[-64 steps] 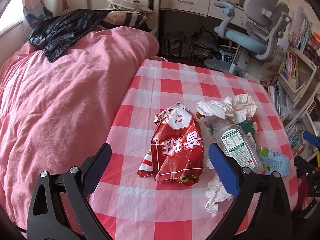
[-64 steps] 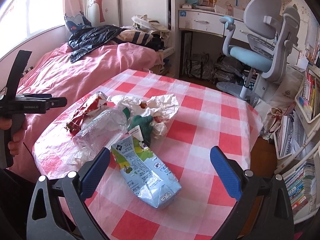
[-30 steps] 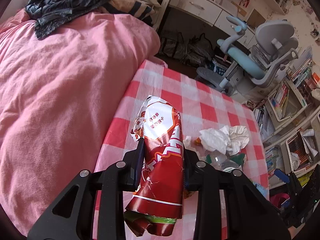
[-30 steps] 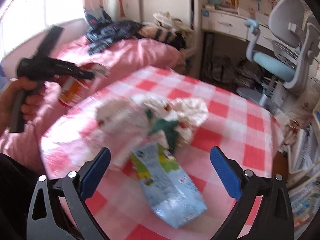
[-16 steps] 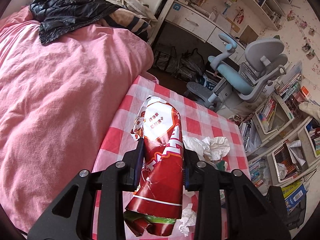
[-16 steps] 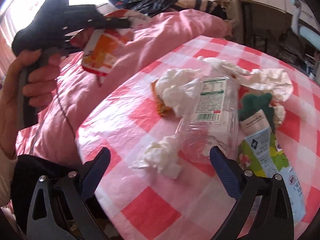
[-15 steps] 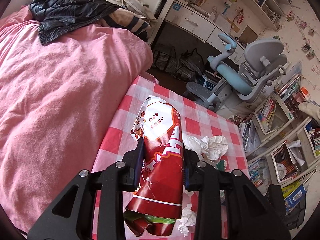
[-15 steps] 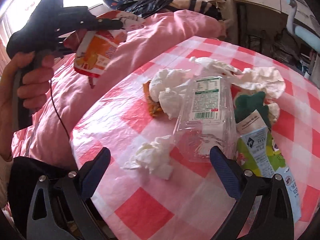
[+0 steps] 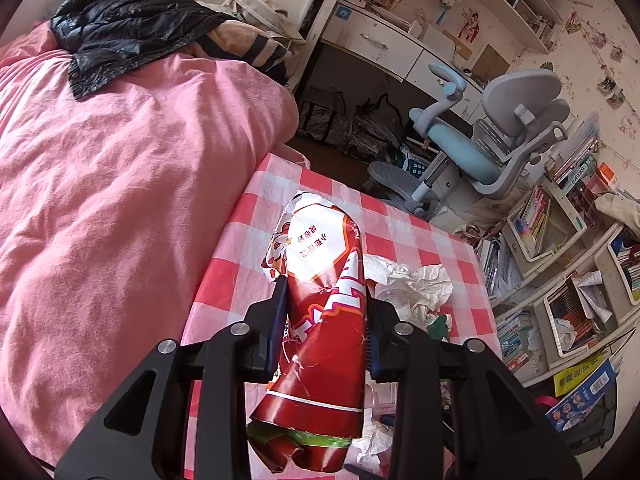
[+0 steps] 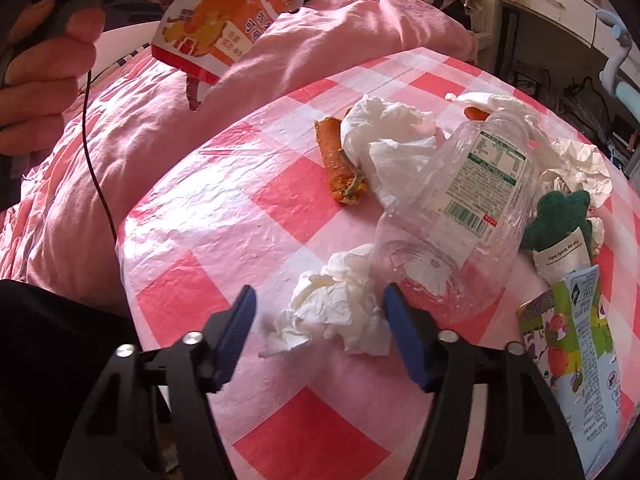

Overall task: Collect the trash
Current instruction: 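Lift the red snack bag with the left gripper away from the table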

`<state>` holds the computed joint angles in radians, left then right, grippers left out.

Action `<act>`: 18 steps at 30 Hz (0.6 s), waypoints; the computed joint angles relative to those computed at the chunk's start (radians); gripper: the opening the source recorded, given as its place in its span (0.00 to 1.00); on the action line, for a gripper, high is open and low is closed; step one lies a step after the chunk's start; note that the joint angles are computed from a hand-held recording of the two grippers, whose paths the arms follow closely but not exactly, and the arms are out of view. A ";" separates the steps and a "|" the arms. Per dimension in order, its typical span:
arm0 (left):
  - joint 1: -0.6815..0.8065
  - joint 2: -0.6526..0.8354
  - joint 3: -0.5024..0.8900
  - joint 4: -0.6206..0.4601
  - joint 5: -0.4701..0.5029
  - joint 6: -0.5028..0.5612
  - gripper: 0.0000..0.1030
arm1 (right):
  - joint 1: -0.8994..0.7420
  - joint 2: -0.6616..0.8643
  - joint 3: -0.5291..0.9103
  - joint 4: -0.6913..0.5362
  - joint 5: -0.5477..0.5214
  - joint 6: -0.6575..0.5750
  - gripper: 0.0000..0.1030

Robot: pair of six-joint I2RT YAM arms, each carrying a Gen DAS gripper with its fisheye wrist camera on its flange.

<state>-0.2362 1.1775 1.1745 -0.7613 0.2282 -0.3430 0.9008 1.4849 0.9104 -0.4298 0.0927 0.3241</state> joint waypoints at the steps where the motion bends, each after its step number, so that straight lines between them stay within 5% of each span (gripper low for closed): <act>1: -0.002 0.002 0.002 -0.001 -0.002 0.002 0.30 | 0.002 0.014 0.011 -0.002 0.016 -0.005 0.42; 3: -0.005 0.003 0.003 0.000 -0.006 0.004 0.30 | -0.002 0.019 0.015 -0.004 0.015 -0.011 0.27; 9: -0.047 -0.012 -0.021 0.004 -0.024 0.031 0.30 | 0.021 -0.071 -0.016 -0.021 0.004 -0.027 0.23; 18: -0.323 -0.121 -0.102 0.067 -0.042 -0.009 0.30 | 0.010 -0.732 -0.071 -0.393 0.172 0.062 0.23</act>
<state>-0.5589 1.0561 1.0721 -0.6939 0.1860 -0.3522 0.9111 0.7532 0.8390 -0.8233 0.2649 0.3865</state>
